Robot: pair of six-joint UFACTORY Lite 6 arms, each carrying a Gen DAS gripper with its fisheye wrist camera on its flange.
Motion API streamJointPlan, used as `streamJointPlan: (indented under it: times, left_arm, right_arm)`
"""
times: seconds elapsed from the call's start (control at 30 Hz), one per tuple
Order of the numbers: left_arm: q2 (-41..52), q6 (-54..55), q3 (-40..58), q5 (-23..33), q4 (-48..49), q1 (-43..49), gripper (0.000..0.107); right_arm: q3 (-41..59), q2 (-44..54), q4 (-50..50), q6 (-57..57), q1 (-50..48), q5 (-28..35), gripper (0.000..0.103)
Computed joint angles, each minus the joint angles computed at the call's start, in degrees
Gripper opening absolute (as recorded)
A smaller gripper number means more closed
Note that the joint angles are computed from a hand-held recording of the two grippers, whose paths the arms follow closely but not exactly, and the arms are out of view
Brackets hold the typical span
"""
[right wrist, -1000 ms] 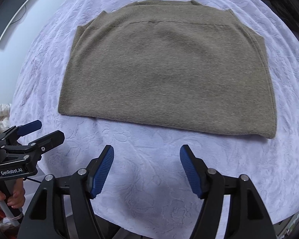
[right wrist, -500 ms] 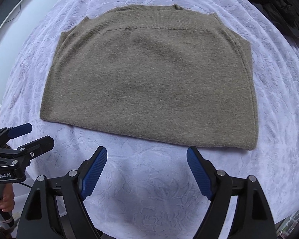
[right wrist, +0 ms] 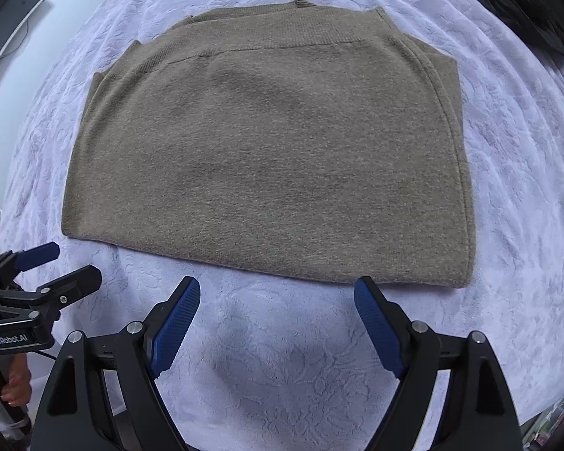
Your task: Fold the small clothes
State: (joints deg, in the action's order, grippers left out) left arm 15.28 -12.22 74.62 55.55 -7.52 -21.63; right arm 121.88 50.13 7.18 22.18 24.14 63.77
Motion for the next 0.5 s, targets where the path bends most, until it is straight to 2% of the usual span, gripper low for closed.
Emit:
streamJointPlan:
  times: [0.5]
  left_arm:
    - [6.10,-2.01,3.88,-2.41,-0.13,-0.92,0.102]
  right_arm:
    - [1.64,3.04,5.28,-2.40,-4.05,0.94,0.087]
